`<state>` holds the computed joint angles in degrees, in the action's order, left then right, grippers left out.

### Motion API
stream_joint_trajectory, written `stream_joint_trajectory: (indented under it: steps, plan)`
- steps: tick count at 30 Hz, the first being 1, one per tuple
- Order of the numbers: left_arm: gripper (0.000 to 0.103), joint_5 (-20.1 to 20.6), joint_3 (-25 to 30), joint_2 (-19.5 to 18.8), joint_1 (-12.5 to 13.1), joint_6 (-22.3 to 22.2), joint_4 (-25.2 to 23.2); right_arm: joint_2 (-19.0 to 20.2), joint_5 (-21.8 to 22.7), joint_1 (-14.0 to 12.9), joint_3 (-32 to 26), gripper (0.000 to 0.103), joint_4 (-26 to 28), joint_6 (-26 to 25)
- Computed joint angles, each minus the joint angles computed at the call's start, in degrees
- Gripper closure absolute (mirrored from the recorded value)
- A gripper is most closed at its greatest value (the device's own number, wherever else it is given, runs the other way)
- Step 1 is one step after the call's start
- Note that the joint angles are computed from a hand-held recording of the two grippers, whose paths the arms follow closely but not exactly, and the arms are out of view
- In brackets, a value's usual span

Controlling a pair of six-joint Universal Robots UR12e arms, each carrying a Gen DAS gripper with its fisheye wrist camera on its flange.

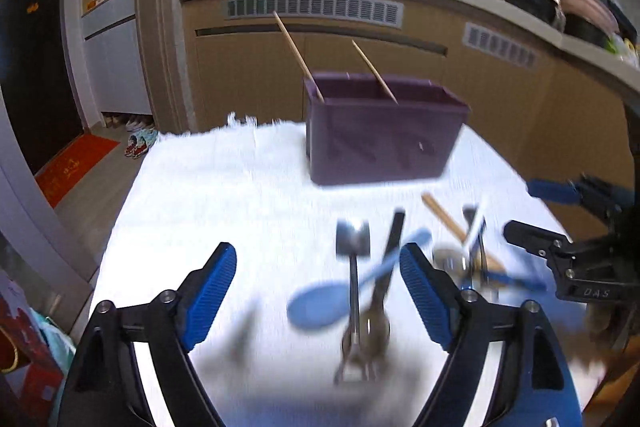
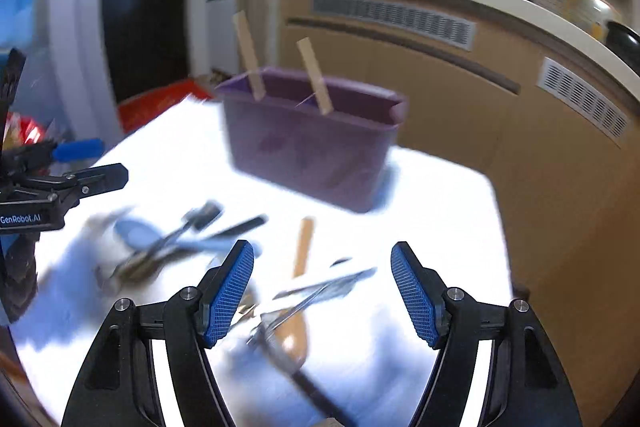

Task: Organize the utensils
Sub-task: 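Grasp the brown translucent spoon by its handle with the right tool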

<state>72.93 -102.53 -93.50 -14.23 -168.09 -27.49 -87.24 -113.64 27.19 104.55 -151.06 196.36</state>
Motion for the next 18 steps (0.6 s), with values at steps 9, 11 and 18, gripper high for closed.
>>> stream_joint_trajectory:
  steps: [9, 11, 18]
  plan:
    - [0.019, -1.3, -3.3, 2.9, 1.4, -0.4, -4.7, 2.6, 10.7, -0.4, -2.4, 0.033, 4.5, -4.1]
    - [0.016, -1.7, -3.7, 3.3, 1.5, 0.4, -6.0, 3.2, 10.9, -0.6, -2.8, 0.036, 5.6, -3.1]
    - [0.007, -4.3, -4.0, 3.4, 2.3, -0.6, -8.0, 4.7, 10.9, -1.5, -4.4, 0.045, 8.7, -2.5]
